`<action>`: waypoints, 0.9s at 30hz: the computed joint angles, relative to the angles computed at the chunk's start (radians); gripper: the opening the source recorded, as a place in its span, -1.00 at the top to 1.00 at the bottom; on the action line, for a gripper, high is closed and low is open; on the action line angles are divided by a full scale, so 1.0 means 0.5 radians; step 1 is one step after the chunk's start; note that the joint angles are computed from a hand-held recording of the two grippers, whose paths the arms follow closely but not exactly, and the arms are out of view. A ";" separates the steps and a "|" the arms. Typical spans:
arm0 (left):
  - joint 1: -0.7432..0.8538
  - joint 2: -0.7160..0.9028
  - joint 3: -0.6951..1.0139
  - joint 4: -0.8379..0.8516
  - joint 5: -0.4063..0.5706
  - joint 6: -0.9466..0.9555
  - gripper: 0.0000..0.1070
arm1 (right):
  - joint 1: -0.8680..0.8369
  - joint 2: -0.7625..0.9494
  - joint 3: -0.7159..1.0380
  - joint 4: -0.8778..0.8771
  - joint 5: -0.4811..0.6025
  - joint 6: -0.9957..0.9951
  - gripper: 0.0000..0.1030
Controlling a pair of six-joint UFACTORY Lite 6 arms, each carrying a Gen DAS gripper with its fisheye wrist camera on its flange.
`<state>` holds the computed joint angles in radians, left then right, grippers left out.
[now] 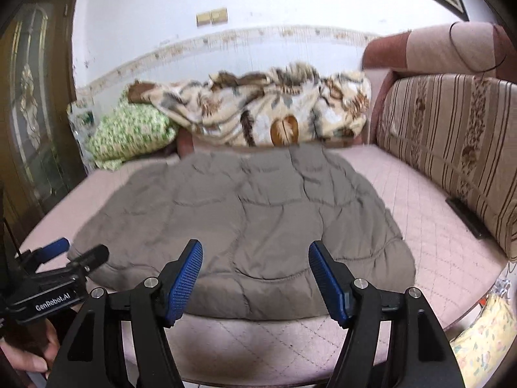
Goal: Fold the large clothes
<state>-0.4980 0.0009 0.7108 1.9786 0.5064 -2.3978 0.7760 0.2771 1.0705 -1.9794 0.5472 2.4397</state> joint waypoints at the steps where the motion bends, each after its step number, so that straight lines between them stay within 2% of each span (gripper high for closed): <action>1: -0.036 -0.072 -0.038 -0.128 0.001 0.099 -0.78 | 0.031 -0.039 -0.040 0.004 0.039 0.027 -0.41; 2: -0.080 -0.177 -0.095 -0.257 0.008 0.194 -0.78 | 0.083 -0.106 -0.107 0.020 0.083 0.083 -0.42; 4: -0.210 -0.359 -0.207 -0.424 0.144 0.312 -0.83 | 0.234 -0.276 -0.291 -0.019 0.208 0.274 -0.46; 8: -0.445 -0.675 -0.320 -0.699 0.442 0.550 -0.87 | 0.421 -0.430 -0.378 0.038 0.351 0.139 -0.51; 10: -0.528 -0.740 -0.319 -0.741 0.598 0.593 -0.93 | 0.445 -0.521 -0.406 0.019 0.392 0.134 -0.61; 13: -0.521 -0.664 -0.263 -0.722 0.668 0.576 -0.93 | 0.443 -0.508 -0.396 0.029 0.472 0.131 -0.68; 17: -0.497 -0.439 -0.197 -0.692 0.698 0.515 -0.93 | 0.365 -0.377 -0.321 0.063 0.365 0.137 -0.68; 19: -0.445 -0.329 -0.113 -0.759 0.616 0.565 -0.93 | 0.366 -0.301 -0.270 0.107 0.368 0.085 -0.69; 23: -0.324 -0.189 -0.016 -0.813 0.418 0.639 -0.93 | 0.372 -0.229 -0.221 0.176 0.376 -0.005 -0.82; 27: -0.244 -0.089 -0.004 -0.786 0.375 0.594 -0.93 | 0.344 -0.109 -0.117 0.207 0.301 -0.082 -0.83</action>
<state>-0.6199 -0.0438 0.7089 1.5853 0.6937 -2.1007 0.9480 0.2228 1.0120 -1.8760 0.6977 2.3988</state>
